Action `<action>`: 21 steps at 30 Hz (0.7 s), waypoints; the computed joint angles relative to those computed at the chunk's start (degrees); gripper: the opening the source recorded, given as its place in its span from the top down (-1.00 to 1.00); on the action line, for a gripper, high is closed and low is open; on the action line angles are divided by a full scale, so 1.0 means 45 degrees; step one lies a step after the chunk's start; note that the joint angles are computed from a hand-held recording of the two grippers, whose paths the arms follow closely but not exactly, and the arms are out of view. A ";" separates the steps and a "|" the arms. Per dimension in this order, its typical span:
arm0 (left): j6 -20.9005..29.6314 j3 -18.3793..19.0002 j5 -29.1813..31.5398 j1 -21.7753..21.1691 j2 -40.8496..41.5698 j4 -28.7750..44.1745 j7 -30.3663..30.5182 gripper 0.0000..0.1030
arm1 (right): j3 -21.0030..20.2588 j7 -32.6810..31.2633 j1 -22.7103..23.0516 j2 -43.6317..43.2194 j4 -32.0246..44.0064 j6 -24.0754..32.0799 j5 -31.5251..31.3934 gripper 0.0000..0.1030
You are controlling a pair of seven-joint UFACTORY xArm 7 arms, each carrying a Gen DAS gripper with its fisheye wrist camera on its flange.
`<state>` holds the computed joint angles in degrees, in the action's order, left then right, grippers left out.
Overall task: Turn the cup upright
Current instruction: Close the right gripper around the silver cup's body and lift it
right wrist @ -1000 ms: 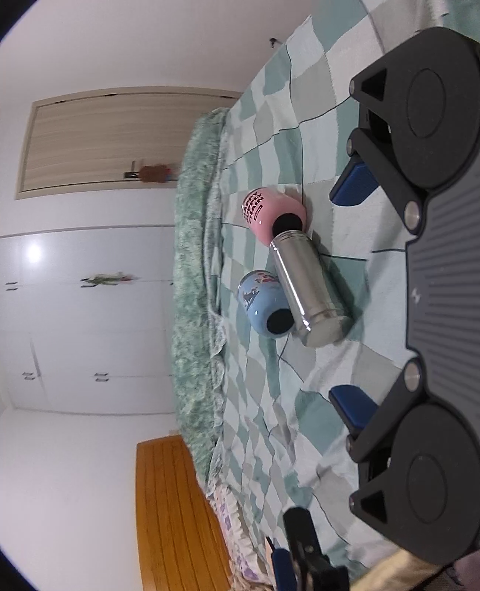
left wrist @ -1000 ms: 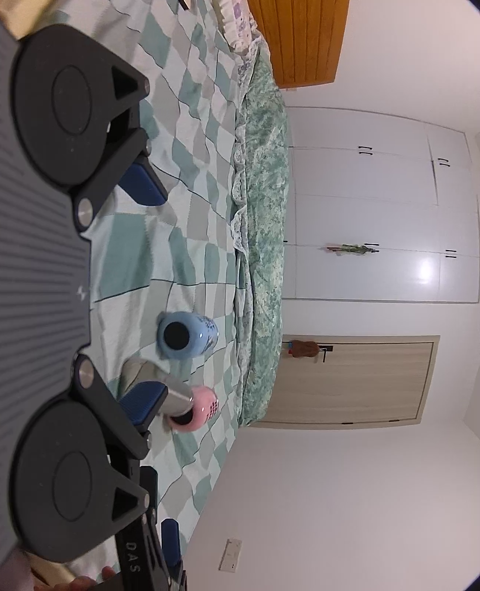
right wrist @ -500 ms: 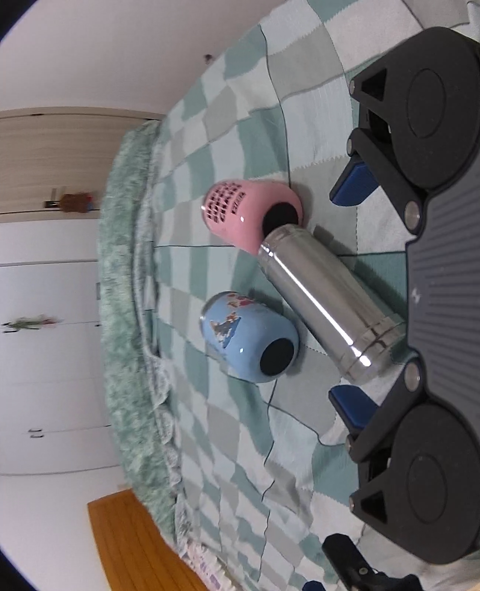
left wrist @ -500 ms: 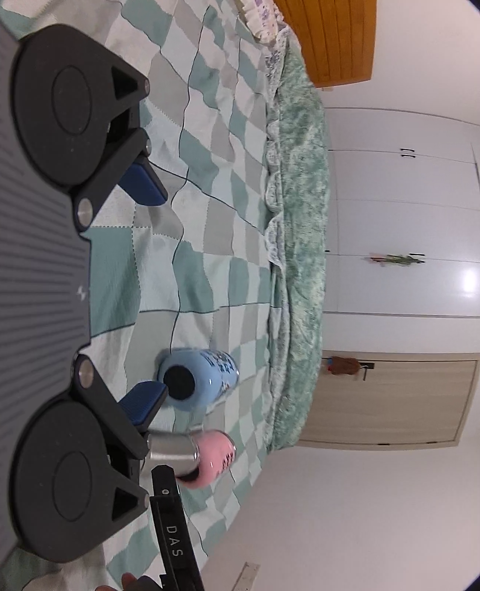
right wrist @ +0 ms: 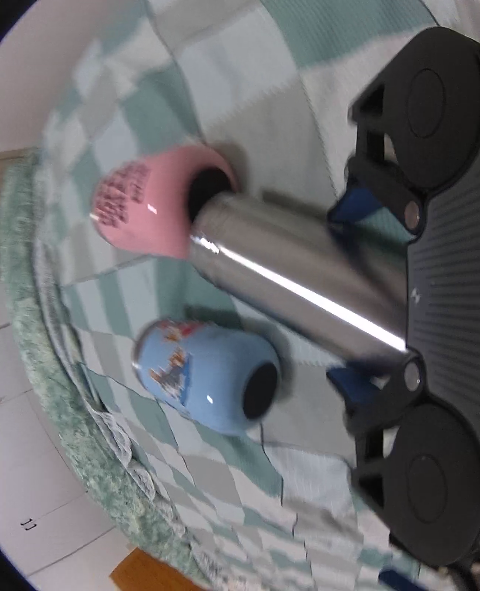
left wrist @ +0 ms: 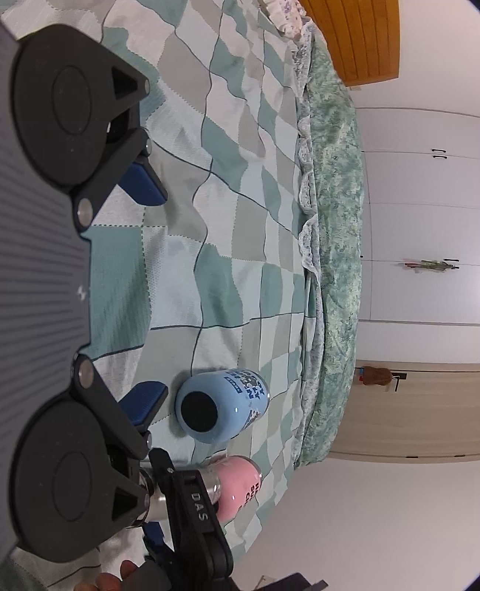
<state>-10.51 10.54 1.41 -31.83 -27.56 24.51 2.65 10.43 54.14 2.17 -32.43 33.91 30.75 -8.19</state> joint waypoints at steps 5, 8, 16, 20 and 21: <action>0.0424 -0.0041 -0.0117 0.0000 -0.0883 -0.0395 0.0020 -1.00 | -0.0083 -0.0008 0.0236 -0.0815 -0.0520 -0.0313 0.0314 -0.27; 0.0673 -0.0244 -0.0263 0.0149 -0.1518 -0.0617 0.0102 -1.00 | -0.0077 0.0006 0.0263 -0.1546 -0.0808 -0.0314 0.0490 -0.25; 0.1772 -0.0805 -0.0768 0.0662 -0.3638 -0.1352 0.0352 -1.00 | 0.0096 -0.0057 0.0613 -0.3394 -0.1440 0.0075 0.0963 -0.23; 0.2543 -0.1055 -0.0999 0.1034 -0.5047 -0.1808 0.0519 -1.00 | 0.0411 -0.0010 0.0915 -0.4591 -0.1728 0.0426 0.1106 -0.23; 0.2723 -0.1079 -0.1057 0.1105 -0.5370 -0.1911 0.0574 -1.00 | 0.0566 0.0042 0.1008 -0.4955 -0.1795 0.0547 0.1113 -0.23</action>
